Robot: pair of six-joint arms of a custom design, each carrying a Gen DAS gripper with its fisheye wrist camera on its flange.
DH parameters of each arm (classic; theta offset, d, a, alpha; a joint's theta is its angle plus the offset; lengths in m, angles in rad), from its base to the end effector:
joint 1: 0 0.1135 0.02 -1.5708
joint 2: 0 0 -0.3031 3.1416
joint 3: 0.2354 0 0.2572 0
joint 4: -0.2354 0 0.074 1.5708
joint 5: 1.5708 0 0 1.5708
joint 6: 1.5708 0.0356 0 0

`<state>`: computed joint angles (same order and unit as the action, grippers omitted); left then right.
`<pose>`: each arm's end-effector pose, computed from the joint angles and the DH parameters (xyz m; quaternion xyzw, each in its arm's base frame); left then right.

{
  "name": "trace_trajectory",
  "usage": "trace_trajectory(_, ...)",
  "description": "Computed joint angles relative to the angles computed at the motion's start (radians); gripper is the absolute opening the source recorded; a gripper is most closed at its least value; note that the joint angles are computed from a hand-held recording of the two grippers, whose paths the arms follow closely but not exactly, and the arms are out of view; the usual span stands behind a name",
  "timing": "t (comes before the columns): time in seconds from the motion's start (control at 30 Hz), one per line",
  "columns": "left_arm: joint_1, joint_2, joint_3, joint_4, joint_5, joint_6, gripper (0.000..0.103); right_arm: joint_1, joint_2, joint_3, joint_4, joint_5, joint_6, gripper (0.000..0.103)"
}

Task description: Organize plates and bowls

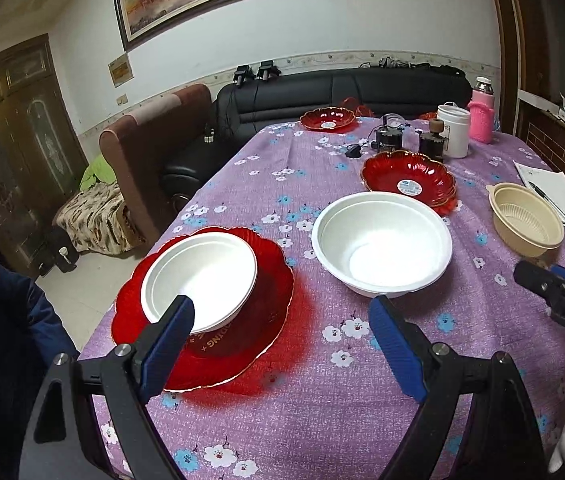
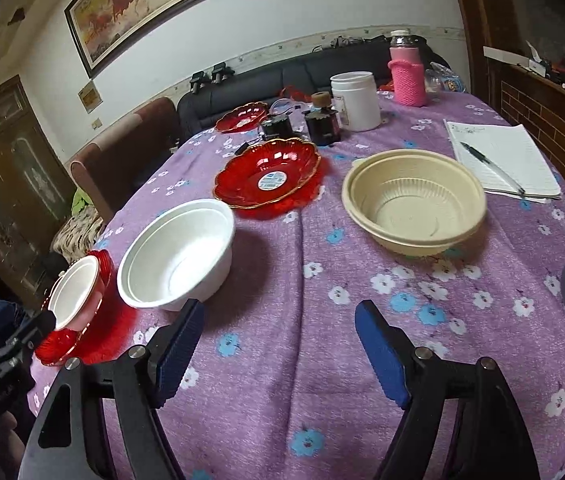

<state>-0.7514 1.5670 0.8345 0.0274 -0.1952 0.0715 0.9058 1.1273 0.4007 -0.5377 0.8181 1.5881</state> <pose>0.2443 -0.2188 0.2234 0.3239 0.8444 -0.0558 0.4231 0.1108 0.0992 0.1722 0.3606 0.8342 0.0077 0.4172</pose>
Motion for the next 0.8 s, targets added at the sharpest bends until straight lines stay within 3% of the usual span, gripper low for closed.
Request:
trace_trajectory(0.17, 0.083, 0.015, 0.082, -0.064, 0.133, -0.009, 0.088, -0.194, -0.016, 0.010, 0.210, -0.067, -0.266, 0.077)
trace_trajectory(0.37, 0.152, 0.137, 0.293, -0.202, 0.294, -0.030, 0.088, -0.487, 0.097, 0.007, 0.550, -0.232, -0.525, 0.063)
trace_trajectory(0.47, 0.170, 0.242, 0.447, -0.299, 0.382, -0.053, 0.082, -0.570, 0.180, -0.042, 0.743, -0.306, -0.588, 0.060)
trace_trajectory(0.53, 0.169, 0.334, 0.581, -0.386, 0.402, -0.063, 0.069, -0.605, 0.226, -0.089, 0.857, -0.346, -0.604, 0.060)
trace_trajectory(0.63, 0.158, 0.452, 0.748, -0.494, 0.418, -0.090, 0.069, -0.685, 0.276, -0.121, 0.922, -0.446, -0.625, 0.059)
trace_trajectory(0.8, 0.126, 0.637, 1.038, -0.682, 0.442, -0.121, 0.069, -0.722, 0.236, -0.176, 0.989, -0.470, -0.628, 0.059)
